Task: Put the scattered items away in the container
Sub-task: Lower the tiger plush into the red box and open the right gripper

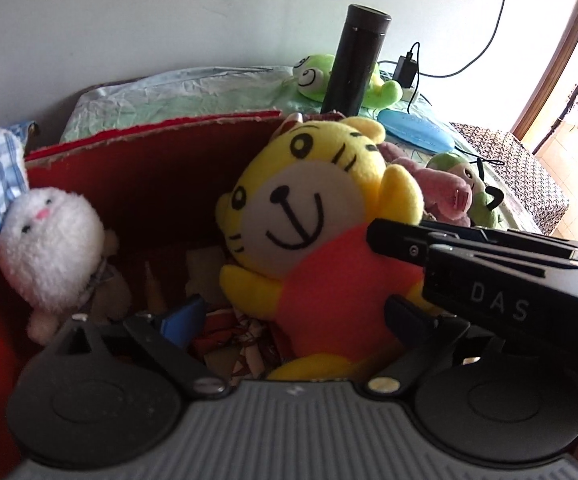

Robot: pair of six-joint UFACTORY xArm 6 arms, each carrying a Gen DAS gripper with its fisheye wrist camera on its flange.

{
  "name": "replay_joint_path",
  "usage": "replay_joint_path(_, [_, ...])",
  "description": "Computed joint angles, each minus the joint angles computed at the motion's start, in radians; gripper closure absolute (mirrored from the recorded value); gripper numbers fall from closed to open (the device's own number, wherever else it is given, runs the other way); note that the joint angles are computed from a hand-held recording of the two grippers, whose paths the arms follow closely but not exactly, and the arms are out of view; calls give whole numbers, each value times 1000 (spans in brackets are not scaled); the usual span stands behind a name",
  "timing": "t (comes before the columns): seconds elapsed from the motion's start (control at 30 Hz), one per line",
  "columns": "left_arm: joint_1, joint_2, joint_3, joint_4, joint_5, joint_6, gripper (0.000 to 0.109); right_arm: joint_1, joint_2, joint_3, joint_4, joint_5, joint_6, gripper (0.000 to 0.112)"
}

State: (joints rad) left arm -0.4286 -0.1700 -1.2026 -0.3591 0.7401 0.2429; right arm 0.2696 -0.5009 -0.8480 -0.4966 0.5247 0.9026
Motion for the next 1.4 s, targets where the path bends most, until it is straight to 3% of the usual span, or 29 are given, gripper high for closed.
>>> replay_joint_path(0.33, [-22,-7,0,95,5,-83,9,6,-17,6,-3,18,20,91])
replay_joint_path(0.5, [-26,-19,-6,138,26,-135,9,-1,-65,45,20,-17,38,88])
replay_joint_path(1.0, [-53,-85,6,317,47,-297,7,12,-209,135,-118,-13,223,86])
replay_joint_path(1.4, [-78,-107,20,452,76,-418,7,19,-238,171,-77,-24,193,86])
